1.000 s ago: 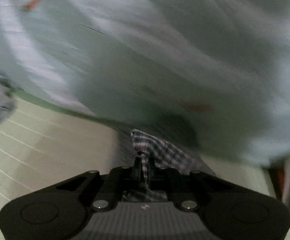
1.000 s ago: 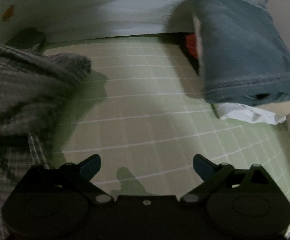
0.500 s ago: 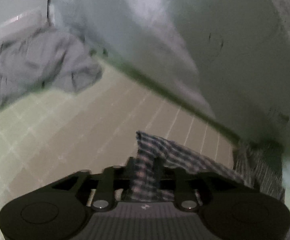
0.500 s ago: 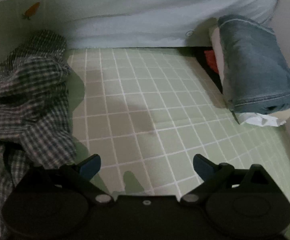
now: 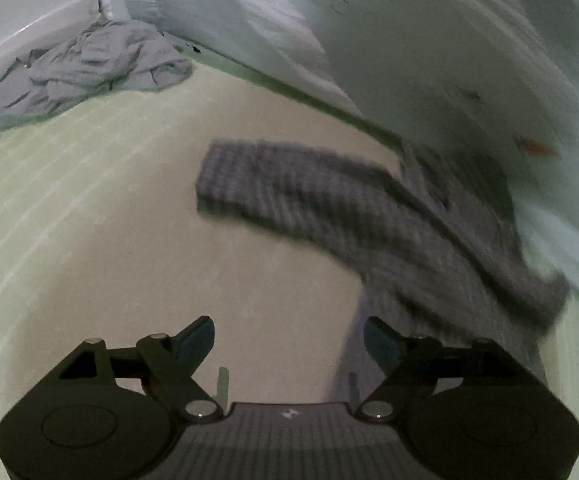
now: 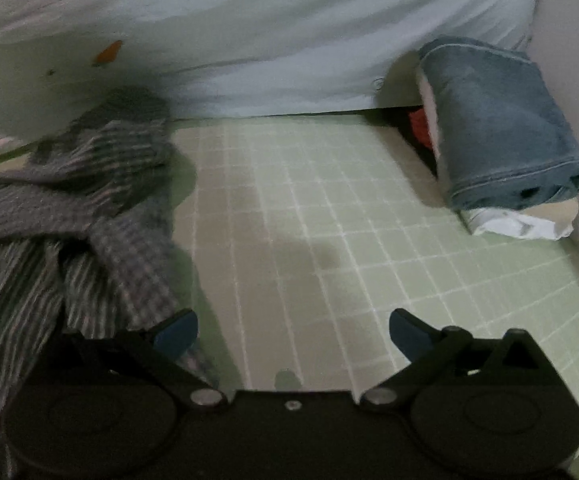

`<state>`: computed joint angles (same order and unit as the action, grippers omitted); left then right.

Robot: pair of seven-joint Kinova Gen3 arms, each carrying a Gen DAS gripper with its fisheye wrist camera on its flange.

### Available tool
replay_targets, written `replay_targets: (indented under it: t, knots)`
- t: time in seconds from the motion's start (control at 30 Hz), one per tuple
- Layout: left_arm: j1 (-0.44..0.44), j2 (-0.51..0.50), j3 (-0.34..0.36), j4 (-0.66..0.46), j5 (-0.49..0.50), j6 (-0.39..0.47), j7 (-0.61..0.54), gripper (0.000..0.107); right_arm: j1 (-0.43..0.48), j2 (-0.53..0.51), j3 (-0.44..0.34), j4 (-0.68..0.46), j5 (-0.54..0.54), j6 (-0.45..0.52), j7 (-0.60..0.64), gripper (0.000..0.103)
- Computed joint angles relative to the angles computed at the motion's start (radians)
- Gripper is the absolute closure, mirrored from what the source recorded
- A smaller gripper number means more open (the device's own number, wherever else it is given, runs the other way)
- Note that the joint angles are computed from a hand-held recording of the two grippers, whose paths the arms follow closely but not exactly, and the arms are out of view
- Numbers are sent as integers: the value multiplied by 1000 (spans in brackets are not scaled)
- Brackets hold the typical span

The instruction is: Fold clothes

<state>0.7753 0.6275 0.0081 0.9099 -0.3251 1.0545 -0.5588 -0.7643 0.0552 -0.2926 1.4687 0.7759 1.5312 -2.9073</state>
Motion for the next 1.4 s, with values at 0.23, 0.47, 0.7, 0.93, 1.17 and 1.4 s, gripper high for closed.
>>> replay_targets:
  t: [0.23,0.47,0.7,0.93,1.17,1.4]
  knots:
    - [167,-54,11,99,-71,61,137,24,-3,-68,-57,126,-31,-75,34,0]
    - [212,-104,62,178,-90,78,170,23,-38,-61,-111,150,-23,-90,85,11]
    - [138,-203,122,325,-62,-24,18,23,-166,79,-86,59,13,99,107,82]
    - [-15,-319,163,461,35,-126,-180,23,-312,139,-25,-114,69,284,-67,101]
    - [-142,-415,178,584,108,-232,-327,23,-438,224,28,-318,163,235,-212,101]
    - [-231,-496,186,672,173,-213,-408,23,-414,289,81,-335,-21,3,-291,88]
